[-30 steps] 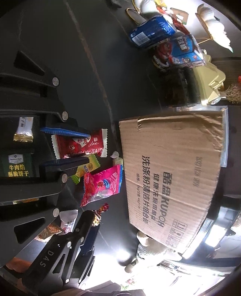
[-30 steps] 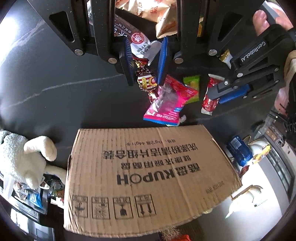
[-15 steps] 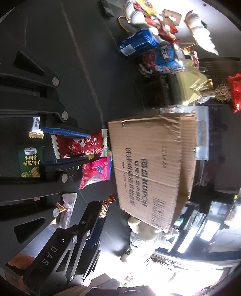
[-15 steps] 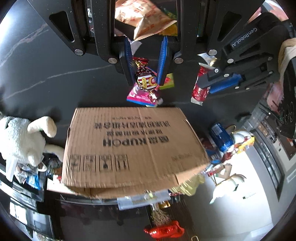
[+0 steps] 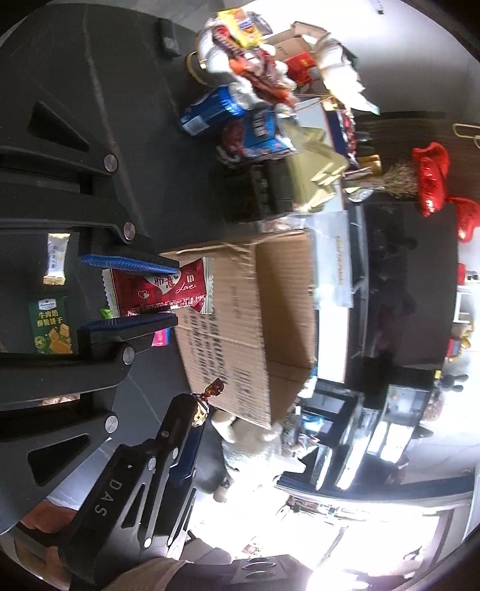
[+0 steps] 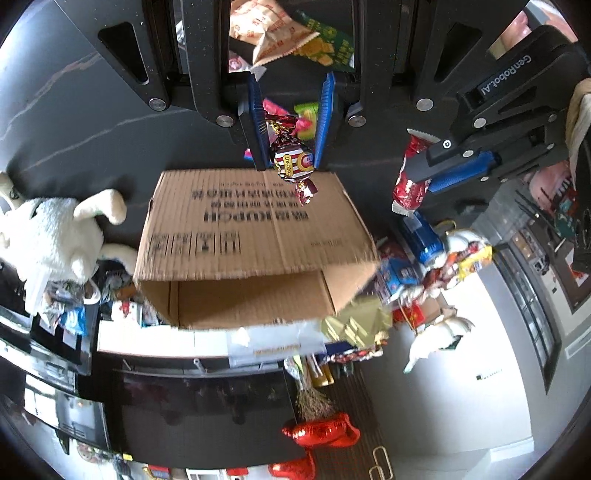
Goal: Organize snacks
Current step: 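Carry both held sweets over the cardboard box and open both tools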
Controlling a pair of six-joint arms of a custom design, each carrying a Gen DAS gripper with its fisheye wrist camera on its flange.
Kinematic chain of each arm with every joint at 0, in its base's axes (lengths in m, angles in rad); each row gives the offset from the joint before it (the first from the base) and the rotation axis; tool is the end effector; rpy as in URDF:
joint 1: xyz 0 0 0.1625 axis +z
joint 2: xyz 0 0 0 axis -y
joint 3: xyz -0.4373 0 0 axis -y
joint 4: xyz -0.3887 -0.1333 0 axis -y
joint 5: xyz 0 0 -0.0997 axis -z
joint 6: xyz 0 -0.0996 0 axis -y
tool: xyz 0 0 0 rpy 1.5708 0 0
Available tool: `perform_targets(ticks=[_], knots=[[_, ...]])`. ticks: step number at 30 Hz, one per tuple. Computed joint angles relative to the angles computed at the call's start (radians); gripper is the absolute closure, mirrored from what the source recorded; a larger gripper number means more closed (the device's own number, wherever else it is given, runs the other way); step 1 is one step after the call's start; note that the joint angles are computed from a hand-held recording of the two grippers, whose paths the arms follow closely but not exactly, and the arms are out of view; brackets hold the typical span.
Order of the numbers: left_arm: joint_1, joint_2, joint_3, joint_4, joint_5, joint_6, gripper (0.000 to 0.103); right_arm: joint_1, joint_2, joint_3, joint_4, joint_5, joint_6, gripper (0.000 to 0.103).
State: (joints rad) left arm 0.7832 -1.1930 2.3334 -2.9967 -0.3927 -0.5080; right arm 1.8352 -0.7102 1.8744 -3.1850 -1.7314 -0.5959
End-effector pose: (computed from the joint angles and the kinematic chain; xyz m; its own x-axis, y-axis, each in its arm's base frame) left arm -0.1457 -0.4630 0.2072 -0.7278 -0.2528 -0.6375 0.3731 0.6341 -0.6773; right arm 0.2748 -0.5657 0.0454 -0.6716 -0.6458 0.3633 -0.7397 0.6122 -0.2792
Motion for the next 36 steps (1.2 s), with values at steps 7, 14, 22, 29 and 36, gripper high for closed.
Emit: perform_targets(ticks=[7, 14, 22, 29, 36], knots=[[-0.028, -0.034, -0.033, 0.002, 0.013, 0.076, 0.081, 0.039, -0.025, -0.031, -0.008, -0.007, 0.015, 0.077], [-0.027, -0.055, -0.1, 0.013, 0.004, 0.169, 0.081, 0.077, -0.016, -0.095, 0.005, -0.031, 0.01, 0.077], [0.024, -0.05, -0.199, 0.062, -0.053, 0.226, 0.081, 0.106, 0.018, -0.205, 0.076, -0.065, 0.018, 0.077], [0.092, -0.009, -0.278, 0.038, -0.12, 0.304, 0.081, 0.101, 0.065, -0.299, 0.146, -0.073, 0.033, 0.077], [0.161, 0.045, -0.356, 0.033, -0.159, 0.346, 0.081, 0.086, 0.127, -0.385, 0.185, -0.083, 0.036, 0.077]])
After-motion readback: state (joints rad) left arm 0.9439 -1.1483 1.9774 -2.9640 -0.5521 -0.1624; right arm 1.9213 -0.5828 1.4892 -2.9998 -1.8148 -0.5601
